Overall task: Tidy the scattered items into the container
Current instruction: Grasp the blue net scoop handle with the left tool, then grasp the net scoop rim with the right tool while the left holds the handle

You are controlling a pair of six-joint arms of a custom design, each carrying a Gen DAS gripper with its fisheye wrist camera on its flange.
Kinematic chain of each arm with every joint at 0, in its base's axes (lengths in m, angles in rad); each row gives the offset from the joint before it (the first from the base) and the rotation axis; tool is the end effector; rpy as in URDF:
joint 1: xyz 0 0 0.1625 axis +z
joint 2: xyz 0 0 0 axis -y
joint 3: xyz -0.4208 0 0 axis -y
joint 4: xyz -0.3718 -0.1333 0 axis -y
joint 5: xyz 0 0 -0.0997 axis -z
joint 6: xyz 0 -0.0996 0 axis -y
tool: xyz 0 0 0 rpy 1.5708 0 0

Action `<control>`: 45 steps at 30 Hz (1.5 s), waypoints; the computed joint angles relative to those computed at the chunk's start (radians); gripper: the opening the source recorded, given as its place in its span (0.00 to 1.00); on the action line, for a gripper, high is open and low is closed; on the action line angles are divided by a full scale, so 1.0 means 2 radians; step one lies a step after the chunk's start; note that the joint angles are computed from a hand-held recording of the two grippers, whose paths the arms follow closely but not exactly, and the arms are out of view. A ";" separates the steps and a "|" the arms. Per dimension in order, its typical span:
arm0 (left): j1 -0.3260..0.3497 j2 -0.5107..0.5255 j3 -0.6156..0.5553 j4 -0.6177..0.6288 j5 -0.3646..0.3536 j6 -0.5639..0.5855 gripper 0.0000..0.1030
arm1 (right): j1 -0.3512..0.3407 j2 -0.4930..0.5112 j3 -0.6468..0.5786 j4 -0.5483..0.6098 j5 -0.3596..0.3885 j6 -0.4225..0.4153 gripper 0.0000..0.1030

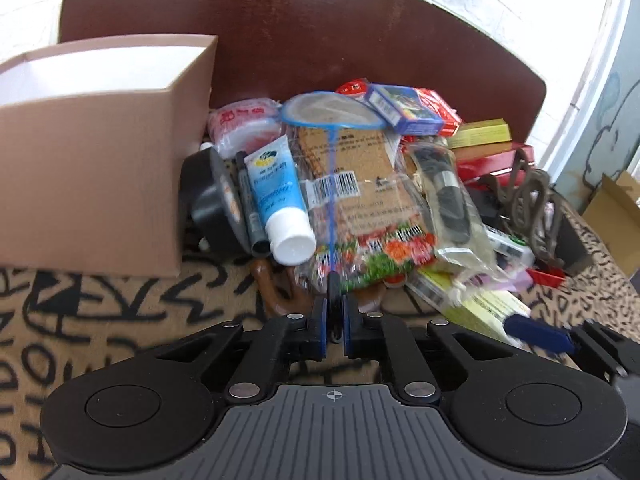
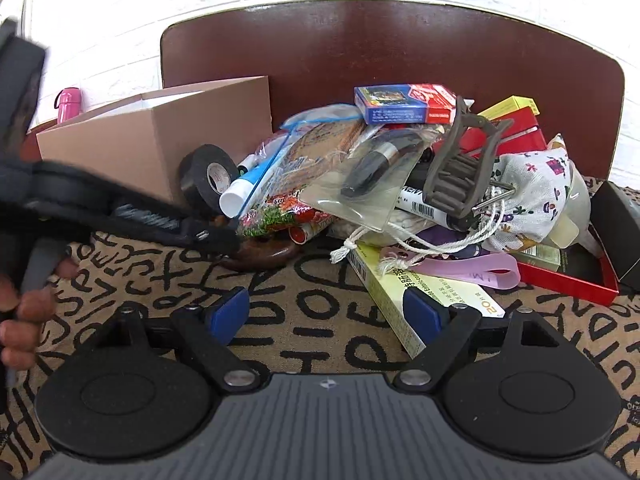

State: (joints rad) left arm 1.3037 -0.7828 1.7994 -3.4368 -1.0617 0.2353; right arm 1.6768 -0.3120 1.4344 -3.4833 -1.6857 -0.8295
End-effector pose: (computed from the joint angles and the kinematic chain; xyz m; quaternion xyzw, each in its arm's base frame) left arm 0.0104 -0.6510 0.1606 0.1187 0.8799 -0.4024 0.2231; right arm 0.1955 -0.6853 -0.0422 0.3957 -0.8324 0.3406 0.1855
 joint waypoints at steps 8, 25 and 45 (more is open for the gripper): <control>0.005 -0.084 0.109 0.006 0.007 0.003 0.02 | 0.004 -0.011 0.015 0.001 0.014 -0.016 0.84; 0.035 -0.152 0.174 0.026 -0.030 -0.015 0.02 | 0.043 0.041 -0.076 0.094 -0.004 -0.135 0.59; 0.031 -0.145 0.167 0.033 -0.044 -0.006 0.30 | 0.049 0.068 -0.095 0.053 0.016 -0.248 0.09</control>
State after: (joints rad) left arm 1.3650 -1.0733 2.1339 -3.3709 -1.1487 0.2227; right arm 1.7746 -0.1753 1.2452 -3.3766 -1.6528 -1.3255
